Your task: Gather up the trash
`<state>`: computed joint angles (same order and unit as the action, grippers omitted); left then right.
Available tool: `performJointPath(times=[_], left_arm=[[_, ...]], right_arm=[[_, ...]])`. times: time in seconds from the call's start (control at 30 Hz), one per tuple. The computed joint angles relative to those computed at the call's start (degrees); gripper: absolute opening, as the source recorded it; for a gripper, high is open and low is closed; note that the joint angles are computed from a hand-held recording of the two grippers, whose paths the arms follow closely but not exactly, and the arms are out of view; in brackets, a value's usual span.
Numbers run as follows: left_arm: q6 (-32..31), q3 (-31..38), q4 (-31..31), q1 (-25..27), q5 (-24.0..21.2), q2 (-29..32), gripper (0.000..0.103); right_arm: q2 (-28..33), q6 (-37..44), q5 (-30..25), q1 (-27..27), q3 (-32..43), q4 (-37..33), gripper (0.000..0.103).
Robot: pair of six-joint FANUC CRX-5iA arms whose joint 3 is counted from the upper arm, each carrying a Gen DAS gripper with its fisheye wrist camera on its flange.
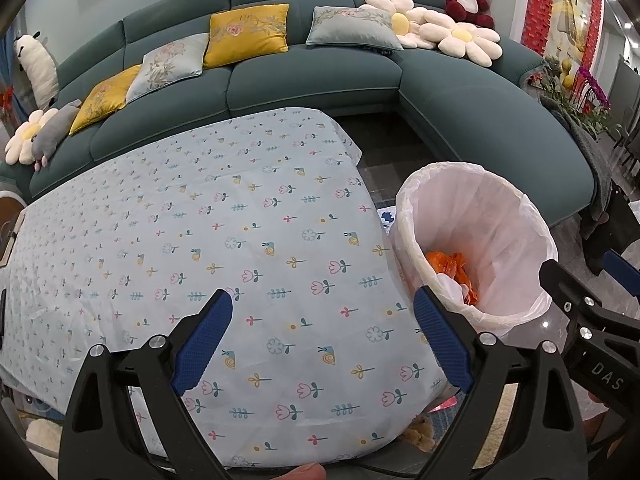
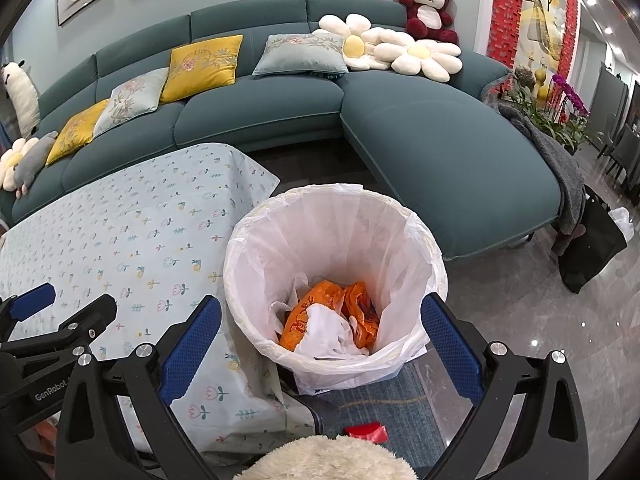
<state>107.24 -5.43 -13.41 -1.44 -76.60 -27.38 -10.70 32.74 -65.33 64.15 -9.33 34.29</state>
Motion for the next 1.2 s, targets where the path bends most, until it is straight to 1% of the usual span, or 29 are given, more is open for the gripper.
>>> performJointPath(times=[0.17,0.63,0.73,0.87,1.03,1.2], left_arm=[[0.35,0.71,-1.19,-1.19,-0.77,0.74,0.088],[-0.21,0.86,0.65,-0.43,-0.6,1.21,0.088],[0.83,1.32,-0.51,-1.25,-0.7,1.49,0.088],[0.45,1.5,-0.65,-1.62,-0.78,1.79,0.088],[1.84,1.83,-1.06,-2.09,-0.87,2.27,0.088],[1.91,2.21,-2.0,-2.97,-1.04,2.77,0.088]], right_arm=[[0.09,-0.28,-0.14,0.07,-0.04,0.22,0.096],[-0.37,-0.14,-0.37,0.04,-0.98,0.77,0.096],[-0.44,-0.22,-0.58,0.14,-1.01,1.0,0.096],[-0.51,-0.25,-0.72,0.0,-1.08,0.94,0.096],[-0.3,0.01,-1.35,0.09,-0.99,1.15,0.096],[-0.27,0.27,-1.52,-0.03,-1.13,1.08,0.096]])
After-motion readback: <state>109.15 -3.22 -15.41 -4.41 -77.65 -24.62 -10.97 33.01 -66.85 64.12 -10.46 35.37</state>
